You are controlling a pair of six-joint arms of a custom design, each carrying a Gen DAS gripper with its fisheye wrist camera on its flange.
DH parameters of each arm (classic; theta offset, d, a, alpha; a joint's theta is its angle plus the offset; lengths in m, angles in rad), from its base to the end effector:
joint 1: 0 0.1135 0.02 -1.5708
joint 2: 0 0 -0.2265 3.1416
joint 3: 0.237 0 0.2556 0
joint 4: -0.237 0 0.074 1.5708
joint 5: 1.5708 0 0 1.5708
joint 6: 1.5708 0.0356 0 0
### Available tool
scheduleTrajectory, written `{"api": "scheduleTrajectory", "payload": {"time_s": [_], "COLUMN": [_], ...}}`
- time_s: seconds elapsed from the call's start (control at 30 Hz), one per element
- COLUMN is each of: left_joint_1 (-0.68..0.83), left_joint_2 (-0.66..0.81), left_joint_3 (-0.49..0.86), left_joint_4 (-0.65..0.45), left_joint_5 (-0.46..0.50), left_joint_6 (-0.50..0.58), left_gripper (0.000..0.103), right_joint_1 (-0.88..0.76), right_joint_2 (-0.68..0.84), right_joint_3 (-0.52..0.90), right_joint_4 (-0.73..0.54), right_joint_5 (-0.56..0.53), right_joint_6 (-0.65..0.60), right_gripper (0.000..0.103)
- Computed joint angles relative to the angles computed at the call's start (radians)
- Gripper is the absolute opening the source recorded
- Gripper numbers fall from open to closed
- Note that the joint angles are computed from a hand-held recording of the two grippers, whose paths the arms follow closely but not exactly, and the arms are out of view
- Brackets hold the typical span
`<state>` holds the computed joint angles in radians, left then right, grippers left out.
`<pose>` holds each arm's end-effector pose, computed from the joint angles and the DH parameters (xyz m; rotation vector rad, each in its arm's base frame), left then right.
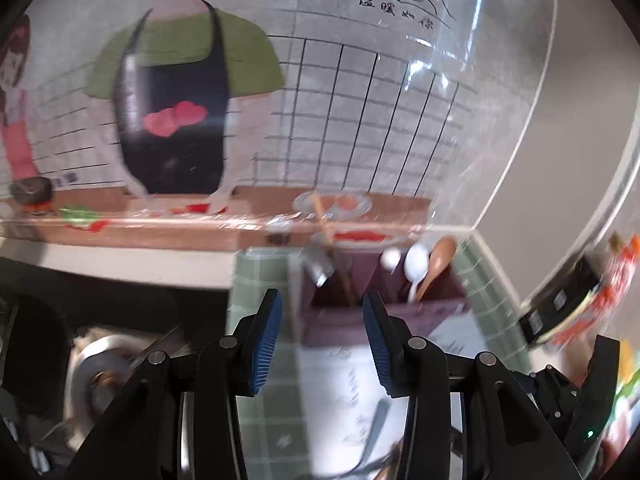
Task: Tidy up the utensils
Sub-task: 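Reach the right tool down and grasp the dark metal spoon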
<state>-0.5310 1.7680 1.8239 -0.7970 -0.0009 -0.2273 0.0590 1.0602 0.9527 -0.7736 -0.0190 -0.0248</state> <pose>0.3363 -0.1974 0.3354 0.3540 2.3160 -0.3810 0.2321 0.0144 0.2596 -0.1111 2.4495 0.0383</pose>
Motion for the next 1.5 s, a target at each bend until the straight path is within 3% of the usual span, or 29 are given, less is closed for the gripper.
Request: {"api": "scheduleTrajectory", "payload": {"time_s": [0.13, 0.4, 0.67, 0.8, 0.93, 1.07, 1.17, 1.27, 1.3, 1.37, 1.43, 1.5], "left_joint_1": [0.001, 0.055, 0.063, 0.020, -0.060, -0.125, -0.137, -0.136, -0.137, -0.134, -0.131, -0.125], "left_joint_2": [-0.148, -0.375, -0.432, -0.419, -0.383, -0.344, -0.340, -0.349, -0.357, -0.379, -0.393, -0.409], "left_joint_3": [-0.208, -0.586, -0.717, -0.733, -0.746, -0.745, -0.750, -0.755, -0.759, -0.773, -0.784, -0.806], "left_joint_4": [-0.008, 0.047, 0.082, 0.088, 0.110, 0.107, 0.104, 0.096, 0.092, 0.086, 0.082, 0.086], "left_joint_5": [-0.010, 0.019, 0.033, 0.048, 0.061, 0.070, 0.075, 0.073, 0.070, 0.071, 0.072, 0.078], "left_joint_6": [0.000, -0.058, -0.127, -0.115, -0.082, -0.059, -0.064, -0.062, -0.060, -0.051, -0.042, -0.033], "left_gripper": [0.043, 0.043, 0.043, 0.043, 0.043, 0.043, 0.043, 0.043, 0.043, 0.043, 0.043, 0.043], "right_joint_1": [0.086, 0.379, 0.560, 0.460, 0.236, 0.001, -0.081, -0.022, 0.004, 0.063, 0.085, 0.108], "right_joint_2": [-0.070, -0.161, -0.054, -0.152, -0.275, -0.311, -0.324, -0.266, -0.224, -0.169, -0.138, -0.111], "right_joint_3": [-0.094, -0.205, -0.231, -0.276, -0.328, -0.328, -0.317, -0.308, -0.298, -0.283, -0.264, -0.247], "right_joint_4": [-0.052, -0.103, -0.052, -0.114, -0.169, -0.196, -0.198, -0.149, -0.125, -0.078, -0.068, -0.068], "right_joint_5": [-0.052, 0.017, 0.205, 0.210, 0.175, 0.092, -0.009, -0.035, -0.032, 0.002, 0.005, 0.025], "right_joint_6": [0.066, 0.191, 0.286, 0.218, 0.118, 0.020, -0.029, -0.008, 0.006, 0.040, 0.051, 0.050], "right_gripper": [0.088, 0.088, 0.087, 0.086, 0.086, 0.086, 0.082, 0.064, 0.052, 0.049, 0.033, 0.026]}}
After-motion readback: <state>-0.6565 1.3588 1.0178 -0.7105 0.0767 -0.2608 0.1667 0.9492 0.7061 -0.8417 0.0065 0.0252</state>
